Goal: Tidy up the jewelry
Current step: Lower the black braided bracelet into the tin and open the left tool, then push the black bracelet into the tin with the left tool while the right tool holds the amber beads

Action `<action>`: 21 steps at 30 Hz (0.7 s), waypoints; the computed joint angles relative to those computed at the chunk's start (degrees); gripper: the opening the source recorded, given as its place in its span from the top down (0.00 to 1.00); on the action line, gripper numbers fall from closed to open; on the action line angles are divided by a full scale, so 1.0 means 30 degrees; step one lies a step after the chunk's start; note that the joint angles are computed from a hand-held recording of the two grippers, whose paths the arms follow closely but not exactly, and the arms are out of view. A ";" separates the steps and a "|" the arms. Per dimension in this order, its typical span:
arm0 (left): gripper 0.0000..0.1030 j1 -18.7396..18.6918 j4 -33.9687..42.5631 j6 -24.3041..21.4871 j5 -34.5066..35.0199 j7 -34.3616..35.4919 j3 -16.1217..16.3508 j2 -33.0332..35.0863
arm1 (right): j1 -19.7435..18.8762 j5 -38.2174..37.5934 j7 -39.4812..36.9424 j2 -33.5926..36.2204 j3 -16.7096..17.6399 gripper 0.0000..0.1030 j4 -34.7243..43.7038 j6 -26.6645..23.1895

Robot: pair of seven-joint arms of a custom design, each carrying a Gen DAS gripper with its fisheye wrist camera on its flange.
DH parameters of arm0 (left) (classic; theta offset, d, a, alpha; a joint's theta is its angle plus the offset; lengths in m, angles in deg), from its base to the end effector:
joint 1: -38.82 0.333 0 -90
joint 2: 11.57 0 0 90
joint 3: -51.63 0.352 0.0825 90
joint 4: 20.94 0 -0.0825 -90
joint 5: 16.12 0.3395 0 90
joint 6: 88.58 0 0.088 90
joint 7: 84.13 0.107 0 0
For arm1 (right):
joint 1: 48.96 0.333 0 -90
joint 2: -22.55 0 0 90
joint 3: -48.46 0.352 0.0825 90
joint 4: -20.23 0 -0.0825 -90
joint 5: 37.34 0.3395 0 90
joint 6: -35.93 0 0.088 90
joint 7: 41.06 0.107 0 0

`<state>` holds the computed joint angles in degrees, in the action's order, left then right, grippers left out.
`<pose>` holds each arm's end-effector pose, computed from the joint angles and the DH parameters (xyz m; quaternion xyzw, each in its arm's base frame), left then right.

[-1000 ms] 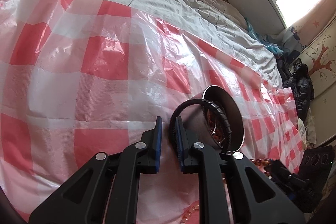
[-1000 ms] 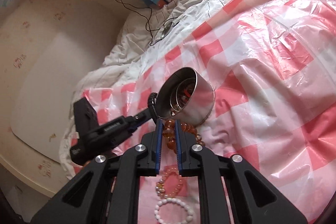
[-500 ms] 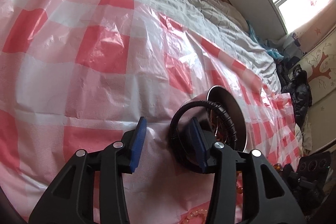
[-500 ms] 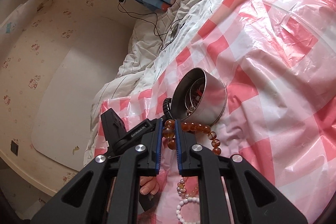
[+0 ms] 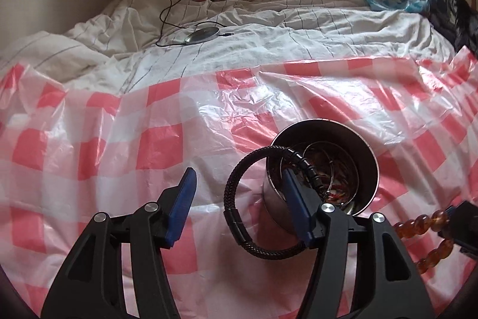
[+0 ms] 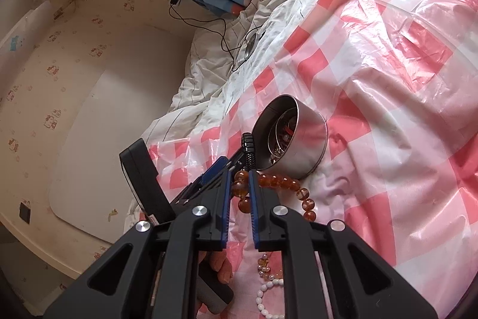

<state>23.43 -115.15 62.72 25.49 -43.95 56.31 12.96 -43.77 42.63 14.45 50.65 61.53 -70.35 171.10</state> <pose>0.6698 -0.1543 0.4797 -0.6941 0.6168 -0.1833 0.3227 0.6652 0.2003 0.4541 -0.5588 0.6086 0.2521 0.5037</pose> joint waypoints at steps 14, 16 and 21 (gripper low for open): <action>0.81 0.2186 -0.2097 0.3544 -0.4926 0.4027 -0.1476 -0.0819 | -0.0019 0.0059 -0.0105 -0.0085 -0.0025 0.88 -0.0082 0.0067; 0.87 0.2096 -0.2550 0.3980 -0.5475 0.4658 -0.1181 -0.1124 | -0.0016 0.0087 -0.0135 -0.0085 -0.0019 0.88 -0.0090 0.0067; 0.87 0.4577 -0.3273 0.4357 -1.1266 0.8907 -0.3730 -0.1286 | -0.0022 -0.0036 -0.0068 -0.0053 -0.0039 0.88 -0.0013 0.0007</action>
